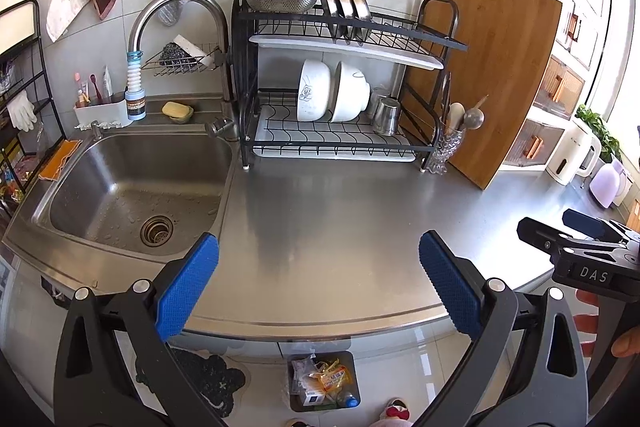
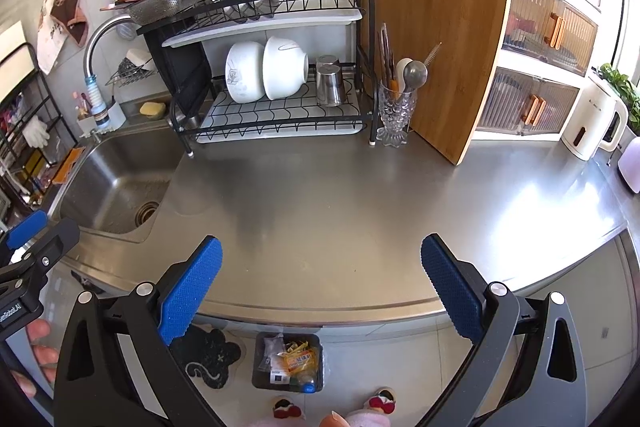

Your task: Collect trash

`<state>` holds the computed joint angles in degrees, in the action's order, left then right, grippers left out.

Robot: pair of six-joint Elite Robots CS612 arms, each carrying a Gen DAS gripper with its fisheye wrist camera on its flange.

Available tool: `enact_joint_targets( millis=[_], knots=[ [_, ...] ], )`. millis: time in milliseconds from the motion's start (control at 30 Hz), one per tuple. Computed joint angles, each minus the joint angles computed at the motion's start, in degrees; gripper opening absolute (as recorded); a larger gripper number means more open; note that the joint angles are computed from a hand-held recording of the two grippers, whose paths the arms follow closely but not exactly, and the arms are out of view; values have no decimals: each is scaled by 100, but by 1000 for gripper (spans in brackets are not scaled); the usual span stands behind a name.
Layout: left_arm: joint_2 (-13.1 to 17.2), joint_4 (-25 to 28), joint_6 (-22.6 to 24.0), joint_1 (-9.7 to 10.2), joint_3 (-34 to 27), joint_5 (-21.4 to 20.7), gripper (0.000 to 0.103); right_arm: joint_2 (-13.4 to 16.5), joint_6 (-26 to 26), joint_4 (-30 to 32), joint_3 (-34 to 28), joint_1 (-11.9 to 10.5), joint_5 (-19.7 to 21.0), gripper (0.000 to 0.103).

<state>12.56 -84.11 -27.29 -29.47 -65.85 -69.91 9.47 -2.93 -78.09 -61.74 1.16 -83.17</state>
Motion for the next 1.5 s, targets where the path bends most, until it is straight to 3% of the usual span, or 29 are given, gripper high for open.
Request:
enact_joint_targets(
  millis=[1500],
  knots=[
    [-61, 31, 28, -1, 143, 122, 95, -38, 33, -123, 61, -12, -46, 100]
  ],
)
